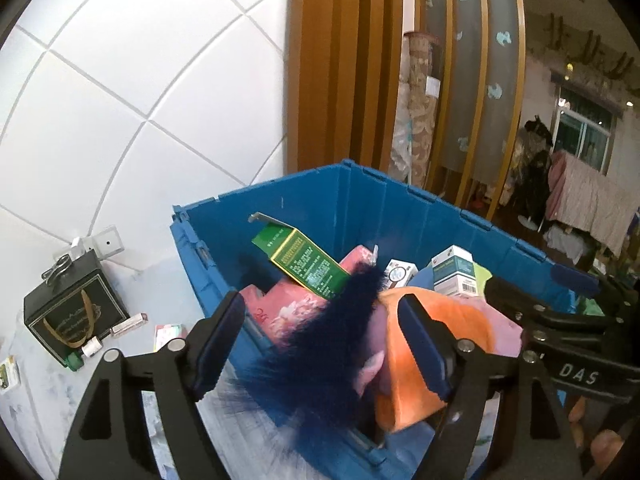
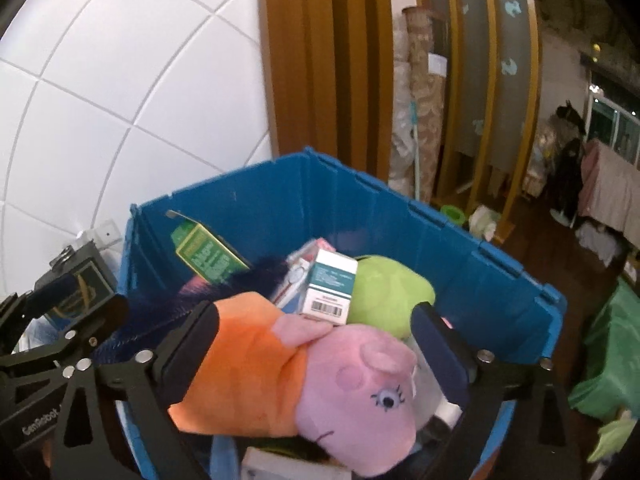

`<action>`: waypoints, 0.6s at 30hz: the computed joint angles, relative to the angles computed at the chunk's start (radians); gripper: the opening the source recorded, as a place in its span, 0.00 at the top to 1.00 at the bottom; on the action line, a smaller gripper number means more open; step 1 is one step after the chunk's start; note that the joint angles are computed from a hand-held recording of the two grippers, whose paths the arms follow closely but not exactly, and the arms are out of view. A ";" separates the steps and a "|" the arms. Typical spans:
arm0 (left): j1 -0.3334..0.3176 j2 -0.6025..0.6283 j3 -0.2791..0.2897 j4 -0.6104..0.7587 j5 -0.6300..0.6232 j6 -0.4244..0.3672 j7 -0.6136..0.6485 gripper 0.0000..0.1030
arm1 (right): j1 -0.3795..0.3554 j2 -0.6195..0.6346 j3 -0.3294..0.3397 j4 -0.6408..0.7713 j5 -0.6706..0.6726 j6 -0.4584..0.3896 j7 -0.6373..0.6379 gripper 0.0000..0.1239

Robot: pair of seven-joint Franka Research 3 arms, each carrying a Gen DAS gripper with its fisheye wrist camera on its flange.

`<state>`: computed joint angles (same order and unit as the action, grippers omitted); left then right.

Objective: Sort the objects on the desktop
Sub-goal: 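Open both tools to drop the duster and white box into the bin, then move both tools back toward the green jar and pink pad pack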

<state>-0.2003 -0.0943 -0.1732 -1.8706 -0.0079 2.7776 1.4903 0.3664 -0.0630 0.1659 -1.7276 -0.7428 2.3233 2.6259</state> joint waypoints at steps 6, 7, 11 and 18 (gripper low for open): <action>-0.016 -0.069 0.047 -0.076 -0.126 0.035 0.114 0.24 | 0.017 -0.018 0.032 0.007 -0.042 -0.010 0.047 0.17; -0.018 -0.078 0.055 -0.087 -0.139 0.039 0.126 0.24 | 0.022 -0.016 0.037 0.014 -0.049 -0.017 0.050 0.17; -0.022 -0.125 0.088 -0.139 -0.177 0.053 0.172 0.24 | 0.054 0.004 0.053 0.051 -0.066 -0.030 0.048 0.17; -0.034 -0.202 0.170 -0.243 -0.249 0.068 0.254 0.24 | 0.138 0.085 0.058 0.145 -0.093 -0.041 0.040 0.17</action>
